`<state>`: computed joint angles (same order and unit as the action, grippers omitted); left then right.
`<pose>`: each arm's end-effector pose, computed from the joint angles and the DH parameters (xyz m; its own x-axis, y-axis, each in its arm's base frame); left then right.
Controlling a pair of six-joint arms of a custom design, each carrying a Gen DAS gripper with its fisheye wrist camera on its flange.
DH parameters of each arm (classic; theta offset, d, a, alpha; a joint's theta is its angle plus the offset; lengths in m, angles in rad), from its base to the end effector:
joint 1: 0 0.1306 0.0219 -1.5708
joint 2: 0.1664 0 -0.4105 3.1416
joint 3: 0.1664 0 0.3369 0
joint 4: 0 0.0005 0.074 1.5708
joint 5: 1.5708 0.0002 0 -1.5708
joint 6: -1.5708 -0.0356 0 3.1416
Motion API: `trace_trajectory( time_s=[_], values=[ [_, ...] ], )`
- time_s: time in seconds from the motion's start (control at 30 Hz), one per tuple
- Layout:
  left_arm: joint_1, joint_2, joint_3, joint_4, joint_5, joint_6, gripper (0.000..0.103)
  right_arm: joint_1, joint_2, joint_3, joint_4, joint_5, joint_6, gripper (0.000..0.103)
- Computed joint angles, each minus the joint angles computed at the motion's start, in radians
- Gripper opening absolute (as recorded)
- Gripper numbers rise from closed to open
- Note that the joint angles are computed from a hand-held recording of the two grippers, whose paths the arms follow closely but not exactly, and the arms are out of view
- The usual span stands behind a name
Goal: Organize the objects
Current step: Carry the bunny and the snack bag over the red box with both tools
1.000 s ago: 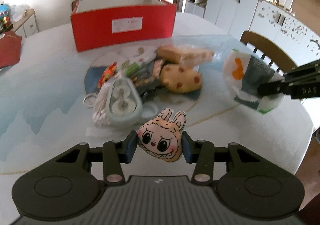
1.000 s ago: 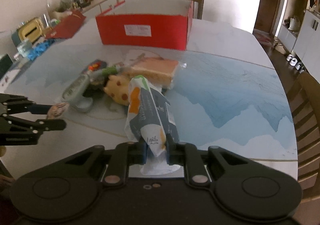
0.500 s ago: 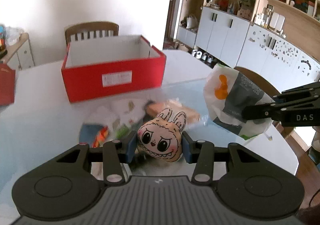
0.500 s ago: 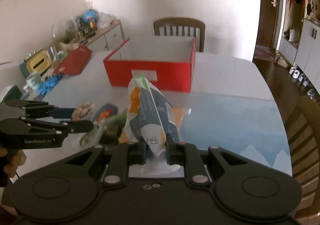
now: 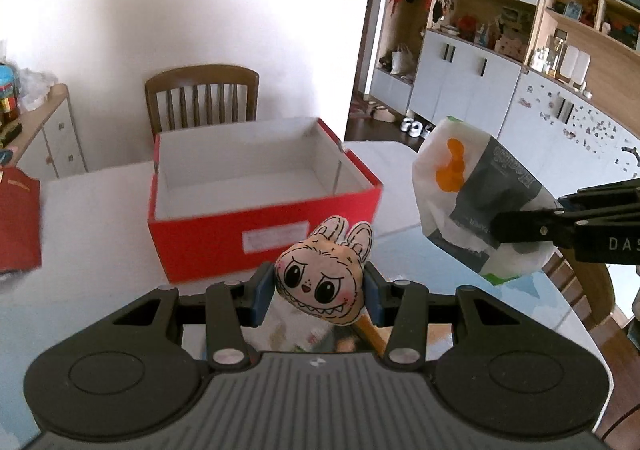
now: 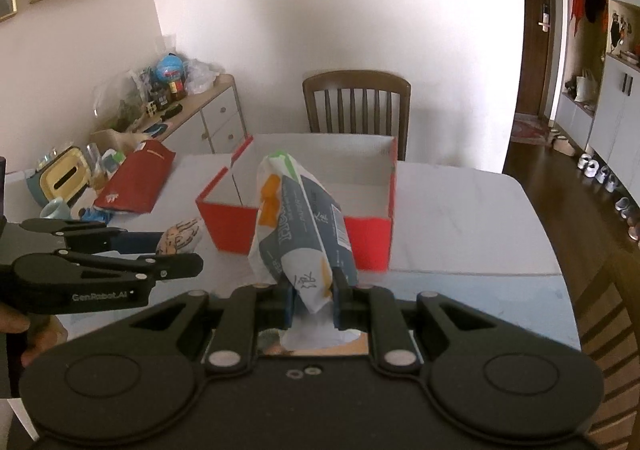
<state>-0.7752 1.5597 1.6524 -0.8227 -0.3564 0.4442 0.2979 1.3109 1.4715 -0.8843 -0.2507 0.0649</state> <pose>0.3660 -0.3419 0.4956 -0.6322 0.0556 -0.7728 0.2199 0.9693 -0.1101 0.3774 0.1246 0.5212 -0.6017 -0.2505 -0.7584 -0.5021 0.8571 0.1153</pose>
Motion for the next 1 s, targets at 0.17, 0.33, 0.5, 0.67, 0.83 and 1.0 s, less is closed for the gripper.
trace_trajectory(
  time_s=[0.17, 0.33, 0.5, 0.67, 0.83, 1.0],
  values=[
    [0.072, 0.047, 0.083, -0.032, 0.051, -0.058, 0.045, 0.036, 0.083, 0.095, -0.013, 0.041, -0.025, 0.016],
    [0.131, 0.101, 0.161, -0.056, 0.093, -0.128, 0.045, 0.064, 0.178, 0.201, -0.034, 0.081, -0.058, 0.016],
    [0.182, 0.180, 0.273, -0.096, 0.124, -0.197, 0.045, 0.089, 0.273, 0.303, -0.051, 0.133, -0.073, 0.016],
    [0.219, 0.265, 0.384, -0.129, 0.147, -0.261, 0.045, 0.101, 0.365, 0.393, -0.067, 0.188, -0.088, 0.017],
    [0.254, 0.358, 0.494, -0.180, 0.159, -0.310, 0.045, 0.107, 0.447, 0.473, -0.095, 0.223, -0.097, 0.017],
    [0.290, 0.450, 0.603, -0.245, 0.200, -0.325, 0.045, 0.108, 0.522, 0.535, -0.134, 0.247, -0.114, 0.017]
  ],
)
